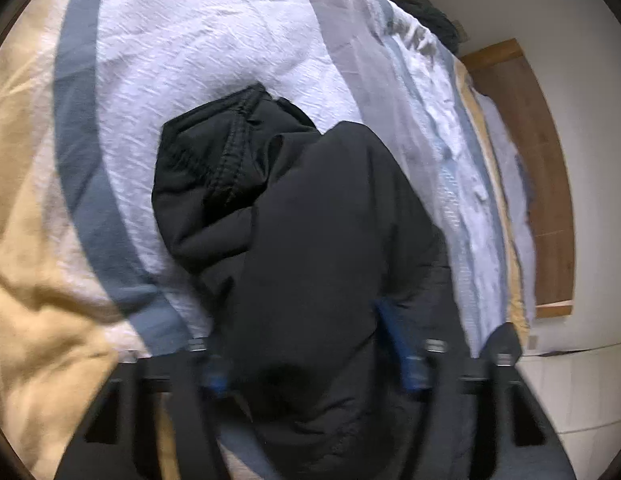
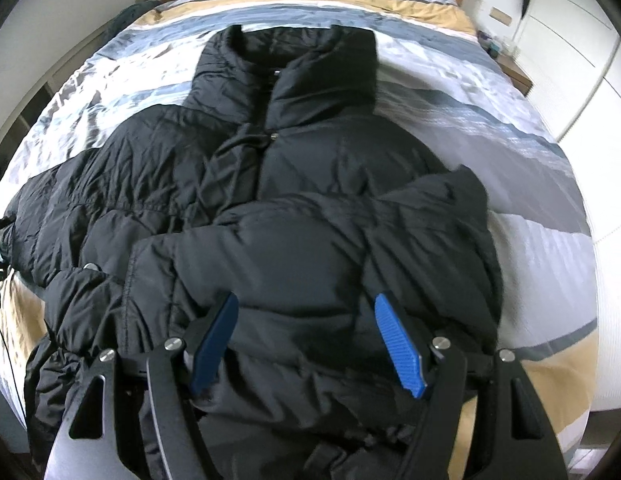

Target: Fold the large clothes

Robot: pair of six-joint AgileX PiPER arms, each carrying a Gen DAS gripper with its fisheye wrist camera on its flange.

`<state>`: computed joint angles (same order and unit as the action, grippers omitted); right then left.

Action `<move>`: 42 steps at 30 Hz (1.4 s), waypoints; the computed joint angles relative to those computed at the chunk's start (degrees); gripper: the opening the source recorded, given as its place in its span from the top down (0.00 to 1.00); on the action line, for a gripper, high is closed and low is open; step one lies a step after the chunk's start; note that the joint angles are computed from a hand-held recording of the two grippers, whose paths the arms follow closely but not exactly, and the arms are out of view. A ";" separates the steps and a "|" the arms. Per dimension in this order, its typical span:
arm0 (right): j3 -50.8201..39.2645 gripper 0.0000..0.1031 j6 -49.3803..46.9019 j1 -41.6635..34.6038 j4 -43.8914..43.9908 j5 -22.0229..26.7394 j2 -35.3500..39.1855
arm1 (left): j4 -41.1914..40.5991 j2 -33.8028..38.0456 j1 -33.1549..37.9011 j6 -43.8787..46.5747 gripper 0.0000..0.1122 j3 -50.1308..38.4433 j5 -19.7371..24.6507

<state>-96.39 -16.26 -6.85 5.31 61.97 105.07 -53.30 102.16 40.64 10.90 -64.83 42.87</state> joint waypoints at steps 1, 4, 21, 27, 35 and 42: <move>0.20 0.32 0.16 -0.27 -0.12 0.00 -0.20 | -2.43 0.17 0.46 1.64 0.71 0.36 0.59; 0.68 0.32 0.10 -0.70 -0.06 -0.01 -0.77 | -6.14 -1.74 1.16 4.22 0.84 2.55 1.37; 3.53 0.32 -5.88 -7.29 6.31 1.00 -6.56 | 2.06 -18.62 -6.89 -2.82 0.91 -0.86 6.22; 3.14 0.32 -9.56 -13.99 9.44 2.87 -8.10 | 8.67 -22.70 -19.02 -10.33 0.91 -6.03 5.13; 3.89 0.32 -13.81 -22.55 12.98 4.16 -9.20 | 25.44 -19.70 -41.83 -23.21 0.92 -15.03 2.27; 3.56 0.32 -17.39 -29.40 15.41 5.44 -9.28 | 37.60 -12.45 -57.25 -31.06 0.92 -19.52 2.14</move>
